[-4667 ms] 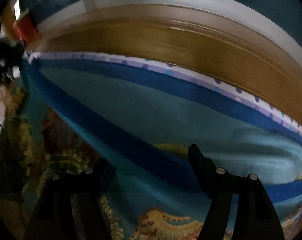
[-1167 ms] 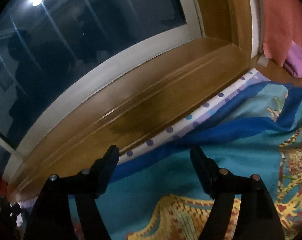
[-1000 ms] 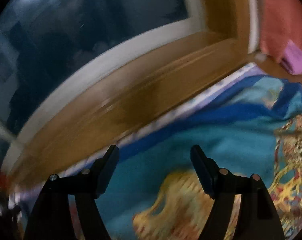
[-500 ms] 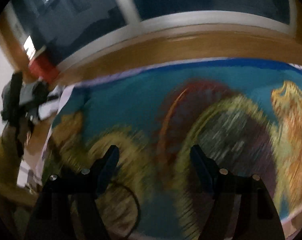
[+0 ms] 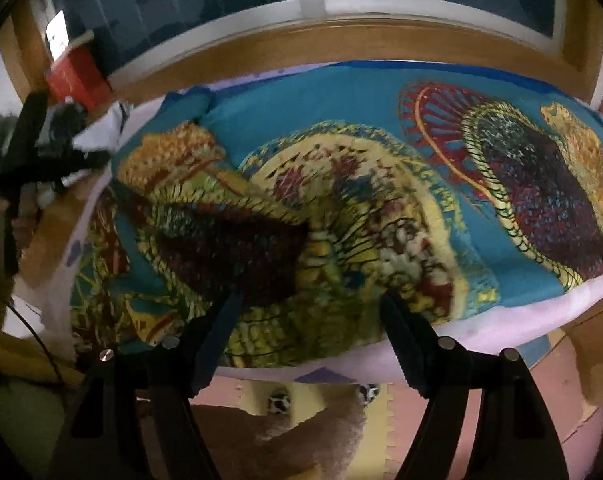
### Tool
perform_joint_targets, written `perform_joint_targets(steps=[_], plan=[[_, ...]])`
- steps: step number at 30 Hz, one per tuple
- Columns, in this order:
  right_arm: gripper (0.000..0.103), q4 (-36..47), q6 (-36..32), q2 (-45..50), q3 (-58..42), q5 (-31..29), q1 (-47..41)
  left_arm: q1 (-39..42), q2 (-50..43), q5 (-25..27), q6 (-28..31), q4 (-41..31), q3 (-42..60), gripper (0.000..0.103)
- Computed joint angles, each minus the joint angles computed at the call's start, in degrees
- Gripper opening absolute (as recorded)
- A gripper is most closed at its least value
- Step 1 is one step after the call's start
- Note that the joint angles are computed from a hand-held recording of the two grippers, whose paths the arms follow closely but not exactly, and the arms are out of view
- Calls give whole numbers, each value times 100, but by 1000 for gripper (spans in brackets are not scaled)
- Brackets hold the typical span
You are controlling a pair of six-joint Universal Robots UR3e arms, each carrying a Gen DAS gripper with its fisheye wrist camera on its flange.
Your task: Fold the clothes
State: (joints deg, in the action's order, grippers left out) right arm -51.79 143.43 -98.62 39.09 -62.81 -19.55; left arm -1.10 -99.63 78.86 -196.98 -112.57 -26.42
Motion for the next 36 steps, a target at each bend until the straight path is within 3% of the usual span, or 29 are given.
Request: perform_joint_targets(steps=[2,6,10,12,17,22,29,31,32,33,34,36], plan=[[74,-10,83,-4,-195,-152,205,65,18,-44,-39,26,-141,32],[76,620,-646,-115,-954,230,-242,406,564,-521,-173,616,-1346,39],[76,-761,-130,-292,124,-298,294,663,867,-1042,-478,1120,-2170,39],[76,-1008,101,-179,362,-308,374,652,902,-1125,-637,1372,-2338,39],[76,-1505,400,57,875,-230,454,462,535,-1082,-840,1442,-1964,39],[75,-1330,319,-54,1138,157,274,389,385,-965,-1075,1416,-1787,39],[52,-1197,213,-244,1327,274,256,262,508,-463,-1380,1535,-1939,39],[40,-1229,250,-268,1387,276,237,229,640,-498,-1400,1932,-2203,22],[29,-1208,264,-253,1366,285,218,158,627,-428,-1441,2040,-2148,5],[23,-1098,243,-217,1280,354,146,86,598,-358,-1478,2131,-2072,5],[9,-937,201,-179,1174,469,40,21,514,-313,-1503,2141,-1912,5],[7,-616,109,-109,964,694,-175,-66,217,-327,-1519,1991,-1285,5]])
